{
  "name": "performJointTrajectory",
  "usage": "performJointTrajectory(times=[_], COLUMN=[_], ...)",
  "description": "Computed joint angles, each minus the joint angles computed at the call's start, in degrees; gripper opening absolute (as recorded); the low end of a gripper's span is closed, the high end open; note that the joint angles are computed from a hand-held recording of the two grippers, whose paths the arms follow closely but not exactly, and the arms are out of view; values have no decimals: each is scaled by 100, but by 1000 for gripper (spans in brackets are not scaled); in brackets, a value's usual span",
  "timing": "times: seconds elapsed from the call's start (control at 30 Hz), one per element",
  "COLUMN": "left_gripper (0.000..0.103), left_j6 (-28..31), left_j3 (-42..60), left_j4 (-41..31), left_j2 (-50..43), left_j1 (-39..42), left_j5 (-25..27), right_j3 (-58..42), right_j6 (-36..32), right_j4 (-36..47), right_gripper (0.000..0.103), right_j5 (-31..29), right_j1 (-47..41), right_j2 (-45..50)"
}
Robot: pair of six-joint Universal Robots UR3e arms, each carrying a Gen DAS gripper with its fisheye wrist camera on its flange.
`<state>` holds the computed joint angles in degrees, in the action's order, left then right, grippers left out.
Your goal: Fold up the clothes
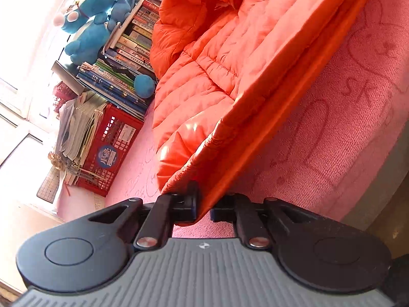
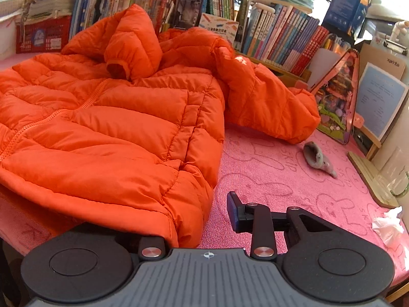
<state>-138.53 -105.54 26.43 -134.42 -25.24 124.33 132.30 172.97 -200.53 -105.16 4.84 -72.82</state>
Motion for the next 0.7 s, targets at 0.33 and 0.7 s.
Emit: performJointTrajectory(times=[0.33,0.7], left_gripper=[11,11], left_j6=[-567,-1092], left_j3=[-180,-653], left_j4=[-367,-752], left_j2=[308,758], left_j1=[61,231], left_j5=[177,394], right_j3=[-521,-1544], right_j6=[-286,-889], right_j4=[29,-74], right_gripper=[39,46], right_j5=[260,141], right_j1=[-72,532], right_j2=[359,1183])
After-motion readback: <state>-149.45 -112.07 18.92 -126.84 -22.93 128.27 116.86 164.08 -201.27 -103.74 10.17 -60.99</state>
